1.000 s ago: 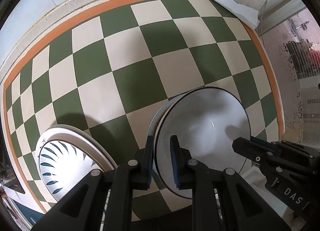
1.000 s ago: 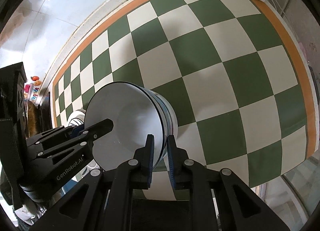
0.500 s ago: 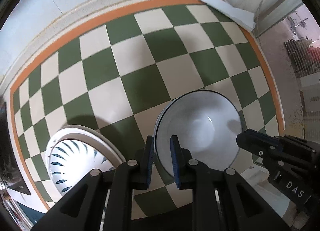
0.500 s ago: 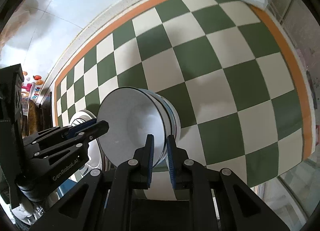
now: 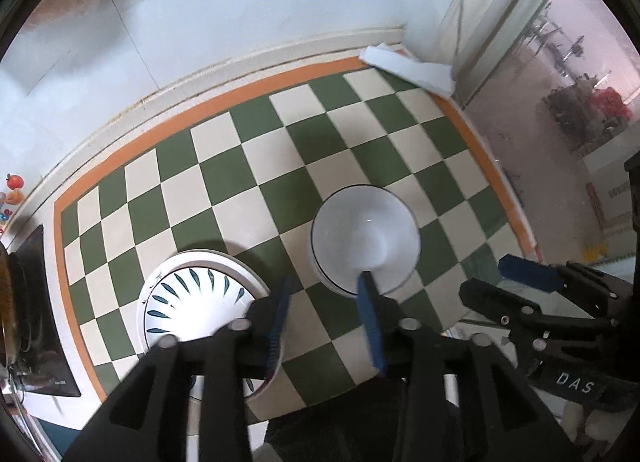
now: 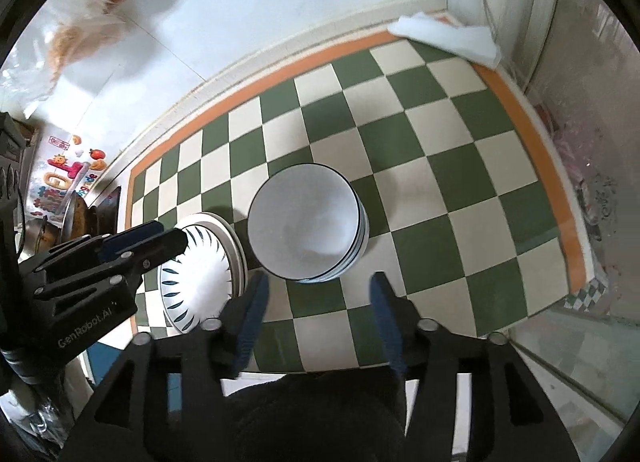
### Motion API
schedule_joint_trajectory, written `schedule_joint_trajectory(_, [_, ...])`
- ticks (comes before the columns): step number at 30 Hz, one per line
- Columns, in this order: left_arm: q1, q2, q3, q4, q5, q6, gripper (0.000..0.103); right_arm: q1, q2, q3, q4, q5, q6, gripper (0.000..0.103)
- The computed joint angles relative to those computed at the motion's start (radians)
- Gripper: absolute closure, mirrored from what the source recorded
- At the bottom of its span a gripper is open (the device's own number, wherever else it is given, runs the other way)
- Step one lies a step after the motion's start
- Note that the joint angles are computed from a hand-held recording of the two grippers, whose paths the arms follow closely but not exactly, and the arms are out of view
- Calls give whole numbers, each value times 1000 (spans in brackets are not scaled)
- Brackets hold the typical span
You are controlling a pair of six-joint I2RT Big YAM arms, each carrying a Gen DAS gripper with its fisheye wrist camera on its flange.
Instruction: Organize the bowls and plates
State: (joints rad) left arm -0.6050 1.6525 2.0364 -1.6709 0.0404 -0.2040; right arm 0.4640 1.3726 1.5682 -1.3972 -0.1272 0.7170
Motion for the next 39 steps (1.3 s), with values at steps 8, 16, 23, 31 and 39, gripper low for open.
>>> schedule_joint_trajectory(8, [-2, -57, -15, 13, 11, -3, 15, 35, -54, 34, -35, 94, 42, 13])
schedule_joint_trajectory(16, [-4, -83, -14, 25, 26, -13, 11, 47, -95, 56, -42, 158, 61, 7])
schedule_joint_trajectory(23, [2, -69, -2, 15, 33, -27, 11, 33, -86, 60, -36, 130, 49, 6])
schedule_joint_trajectory(31, [50, 22, 4, 36, 99, -99, 11, -60, -73, -92, 166, -86, 26, 5])
schedule_joint_trajectory(39, [107, 201, 35, 16, 205, -151, 11, -158, 9, -283, 401, -303, 75, 5])
